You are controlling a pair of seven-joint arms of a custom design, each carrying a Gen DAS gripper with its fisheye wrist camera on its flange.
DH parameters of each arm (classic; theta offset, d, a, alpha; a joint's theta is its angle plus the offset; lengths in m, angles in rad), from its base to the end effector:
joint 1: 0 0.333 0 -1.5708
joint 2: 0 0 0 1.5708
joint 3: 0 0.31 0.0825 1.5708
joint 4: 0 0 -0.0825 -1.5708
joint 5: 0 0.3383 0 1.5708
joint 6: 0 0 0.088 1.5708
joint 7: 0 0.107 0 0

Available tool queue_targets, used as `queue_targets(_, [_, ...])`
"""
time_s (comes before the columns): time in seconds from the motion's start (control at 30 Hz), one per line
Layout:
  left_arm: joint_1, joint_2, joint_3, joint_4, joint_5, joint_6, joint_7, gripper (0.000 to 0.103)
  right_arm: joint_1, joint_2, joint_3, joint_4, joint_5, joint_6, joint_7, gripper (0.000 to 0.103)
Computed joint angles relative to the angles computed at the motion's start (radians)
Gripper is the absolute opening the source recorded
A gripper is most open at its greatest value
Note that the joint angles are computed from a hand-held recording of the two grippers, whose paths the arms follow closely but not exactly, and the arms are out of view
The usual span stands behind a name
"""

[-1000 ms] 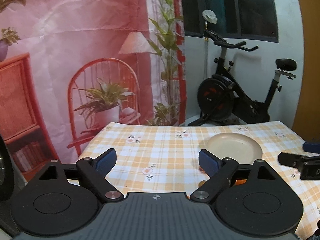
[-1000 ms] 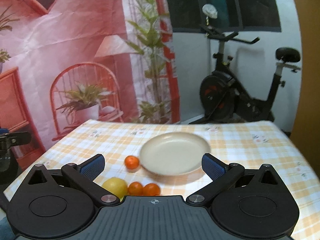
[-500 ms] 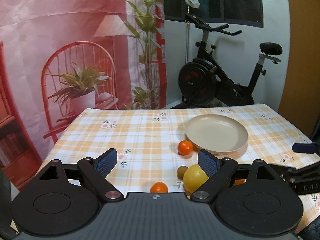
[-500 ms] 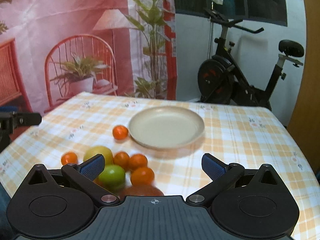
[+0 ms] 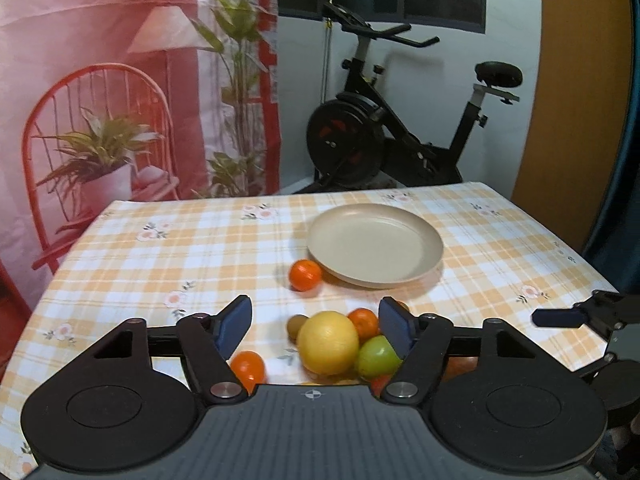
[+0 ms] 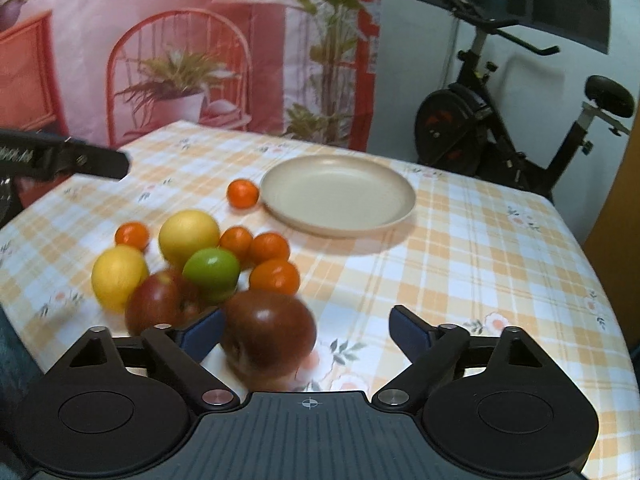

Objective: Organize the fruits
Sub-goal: 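Move the left tool down to the red apple and close on it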

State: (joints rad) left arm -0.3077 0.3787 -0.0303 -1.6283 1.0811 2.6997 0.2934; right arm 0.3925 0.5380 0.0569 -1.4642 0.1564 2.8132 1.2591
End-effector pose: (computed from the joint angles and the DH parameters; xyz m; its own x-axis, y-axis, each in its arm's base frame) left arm 0.6150 -0.2445 0.4804 0.1143 -0.9931 -0.0252 -0.5671 -0.0443 -0.8224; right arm 0.6464 0.2923 0.4802 0.5554 -0.8297 0.0558 -0.5458 -0.4143 -0.7284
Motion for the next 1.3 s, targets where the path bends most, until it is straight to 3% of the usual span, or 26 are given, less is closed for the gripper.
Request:
queue_targets(0.33, [0.005, 0.047, -0.011, 0.043, -0.117, 0.02, 0.097, 0.059, -0.027, 0.004, 0.038, -0.016, 0.025, -0.034, -0.109, 0.069])
queue_targets(0.67, [0.001, 0.084, -0.016, 0.079, -0.229, 0.054, 0.231, 0.057, -0.063, 0.05, 0.08, 0.044, 0.121, -0.092, -0.184, 0.061])
queue_targets(0.77, [-0.001, 0.094, -0.016, 0.085, -0.26, 0.064, 0.268, 0.057, -0.078, 0.053, 0.096, 0.05, 0.16, -0.099, -0.208, 0.055])
queue_targets(0.97, [0.004, 0.12, -0.028, 0.107, -0.331, 0.082, 0.361, 0.057, -0.077, 0.046, 0.092, 0.038, 0.198, -0.053, -0.211, 0.054])
queue_targets(1.3, [0.058, 0.202, -0.108, 0.195, -0.582, 0.08, 0.627, 0.057, -0.083, 0.049, 0.104, 0.036, 0.231, -0.019, -0.229, 0.047])
